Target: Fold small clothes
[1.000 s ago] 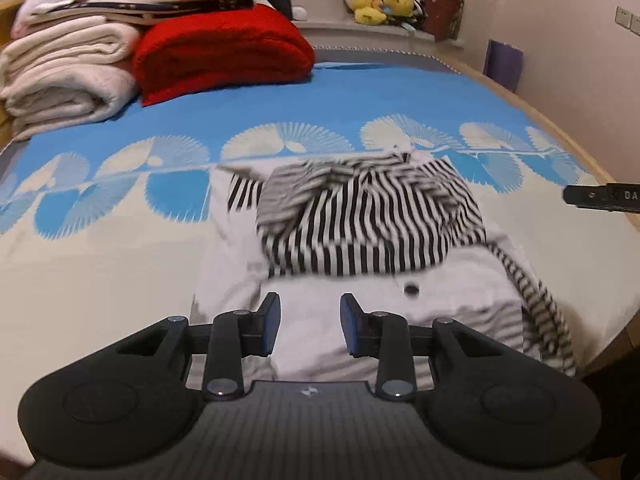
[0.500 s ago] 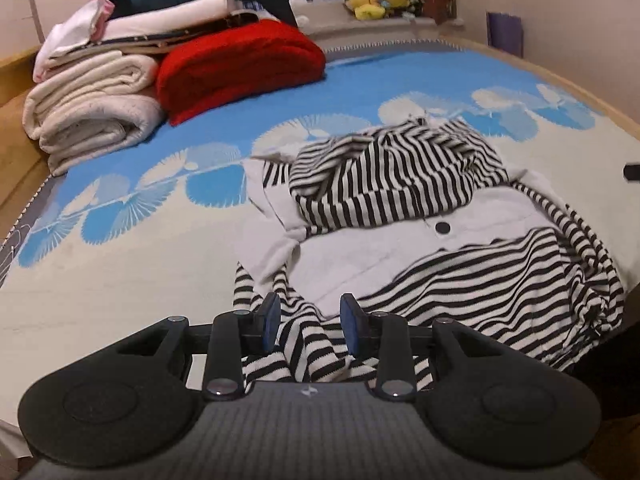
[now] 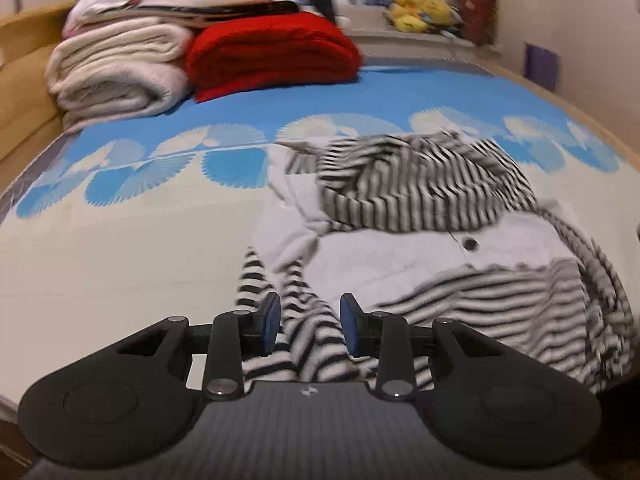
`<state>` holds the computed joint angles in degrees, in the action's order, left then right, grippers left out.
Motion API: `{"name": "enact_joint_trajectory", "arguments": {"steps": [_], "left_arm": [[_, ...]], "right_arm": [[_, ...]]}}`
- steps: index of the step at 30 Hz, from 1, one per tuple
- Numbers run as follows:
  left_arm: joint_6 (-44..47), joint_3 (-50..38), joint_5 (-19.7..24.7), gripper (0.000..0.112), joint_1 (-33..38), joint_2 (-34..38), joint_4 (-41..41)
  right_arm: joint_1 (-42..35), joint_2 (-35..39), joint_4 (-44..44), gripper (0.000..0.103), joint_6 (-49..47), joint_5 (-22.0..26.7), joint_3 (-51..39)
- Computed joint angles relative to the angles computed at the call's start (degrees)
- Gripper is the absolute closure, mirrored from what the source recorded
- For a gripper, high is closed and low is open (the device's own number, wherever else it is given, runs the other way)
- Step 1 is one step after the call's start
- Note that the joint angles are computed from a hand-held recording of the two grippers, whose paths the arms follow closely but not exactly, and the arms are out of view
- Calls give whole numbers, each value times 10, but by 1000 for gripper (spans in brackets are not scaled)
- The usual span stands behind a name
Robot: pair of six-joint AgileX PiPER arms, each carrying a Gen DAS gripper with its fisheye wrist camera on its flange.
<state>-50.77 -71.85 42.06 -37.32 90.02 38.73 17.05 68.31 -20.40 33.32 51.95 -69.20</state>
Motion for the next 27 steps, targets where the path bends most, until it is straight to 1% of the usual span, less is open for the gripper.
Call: {"name": "enact_joint_trajectory", "arguments": {"steps": [1,3,5,6,7,8,10,11,13,15,17,21,23,24,27], "left_arm": [[-4,-3,-1,76,11,0,-9],[15,-5,-13,76,41,-5,-55],[74,-10,-23,76,81,-5,-145],[96,-12,-20,76,96,-3,-186],[117,-18,-9,75,115,3,-234],[125,-23,5,75,126,10,-260],[119,-45,61,75,145,35,-292],[119,-52,79,75,154,44,-309],[135,-57,96,75,168,54,-344],[147,-62,110,74,166,62,-350],[148,-67,124,66,155,68,-337],[139,-68,146,59,139,76,-316],[127,-76,157,47,132,86,-307],[121,-78,163,44,129,87,-302],[123,-77,161,43,127,93,-300]], "right_arm": [[-4,0,1,80,4,0,3],[-24,6,25,80,-8,2,4],[-52,14,60,80,-26,7,6],[-68,19,80,80,-35,11,9],[-84,25,101,80,-45,18,8],[-99,35,121,79,-54,33,5],[-122,51,145,79,-61,58,2],[-136,56,164,79,-63,66,2],[-161,60,197,79,-67,71,6],[-177,65,223,79,-78,81,7],[-183,75,241,79,-92,100,4],[-178,87,249,78,-109,120,2],[-177,91,251,78,-113,128,0],[-179,93,252,78,-116,132,0],[-179,95,262,75,-127,134,2]]}}
